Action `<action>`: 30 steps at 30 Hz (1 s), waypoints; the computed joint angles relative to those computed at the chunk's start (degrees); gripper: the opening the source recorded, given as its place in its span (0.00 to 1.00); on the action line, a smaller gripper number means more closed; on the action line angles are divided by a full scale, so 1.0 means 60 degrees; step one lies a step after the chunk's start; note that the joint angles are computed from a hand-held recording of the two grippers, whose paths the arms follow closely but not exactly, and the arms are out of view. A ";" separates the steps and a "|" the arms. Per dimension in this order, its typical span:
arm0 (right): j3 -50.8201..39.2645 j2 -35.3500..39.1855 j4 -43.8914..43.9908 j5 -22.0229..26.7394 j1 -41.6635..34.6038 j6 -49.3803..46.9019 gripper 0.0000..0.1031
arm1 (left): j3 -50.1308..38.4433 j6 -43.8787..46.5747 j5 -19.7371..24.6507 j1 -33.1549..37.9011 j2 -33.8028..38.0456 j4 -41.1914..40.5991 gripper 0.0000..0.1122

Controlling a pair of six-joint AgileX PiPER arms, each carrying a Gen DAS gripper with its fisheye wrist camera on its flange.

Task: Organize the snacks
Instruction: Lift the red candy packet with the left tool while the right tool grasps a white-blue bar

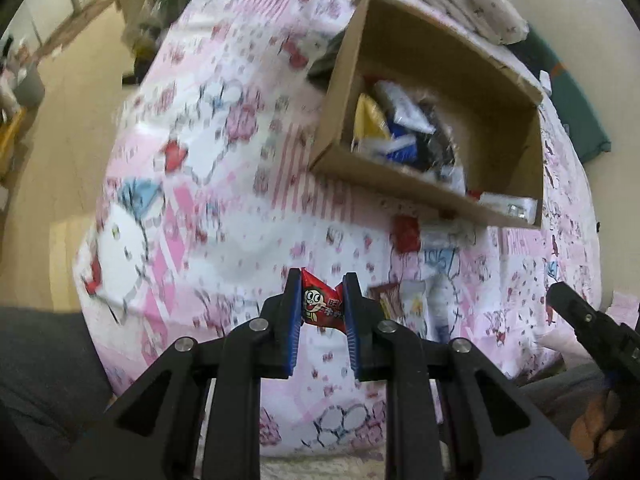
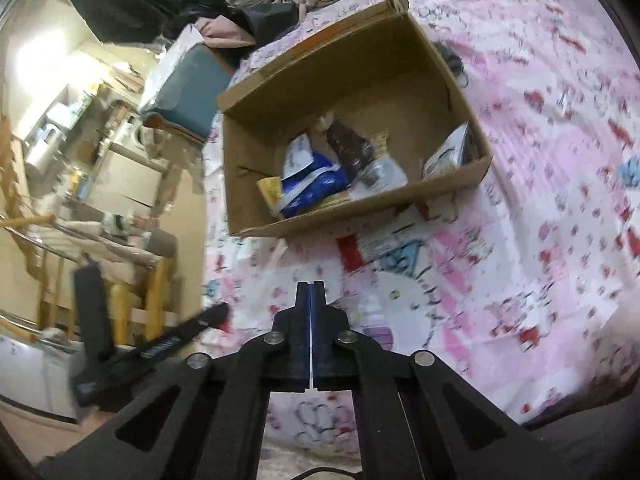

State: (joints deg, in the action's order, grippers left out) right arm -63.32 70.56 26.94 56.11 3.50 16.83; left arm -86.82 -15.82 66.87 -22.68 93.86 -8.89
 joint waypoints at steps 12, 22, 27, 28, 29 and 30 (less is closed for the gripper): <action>-0.0505 0.3341 -0.2794 0.0800 0.1632 0.0498 0.21 | 0.0047 0.0037 -0.0175 -0.0100 0.0177 -0.0196 0.15; -0.1002 0.4355 -0.4332 0.1185 0.2375 0.0666 0.23 | 0.0016 0.0217 -0.0035 0.0203 0.0224 -0.0812 0.15; -0.0838 0.3458 -0.3670 0.0771 0.2038 0.0397 0.17 | -0.0272 0.0261 0.0080 -0.0028 0.0339 -0.0491 0.15; -0.0799 0.3202 -0.3332 0.0677 0.1839 0.0319 0.17 | -0.0414 0.0279 0.0166 -0.0081 0.0411 -0.0406 0.15; -0.0775 0.2926 -0.2981 0.0597 0.1619 0.0253 0.17 | -0.0555 0.0254 0.0239 -0.0128 0.0482 -0.0328 0.15; -0.0781 0.2660 -0.2706 0.0542 0.1401 0.0201 0.17 | -0.0718 0.0254 0.0322 -0.0151 0.0553 -0.0269 0.15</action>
State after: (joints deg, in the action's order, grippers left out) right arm -68.00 86.52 10.70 59.36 11.90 18.04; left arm -91.13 -14.29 68.80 -23.59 97.17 -10.51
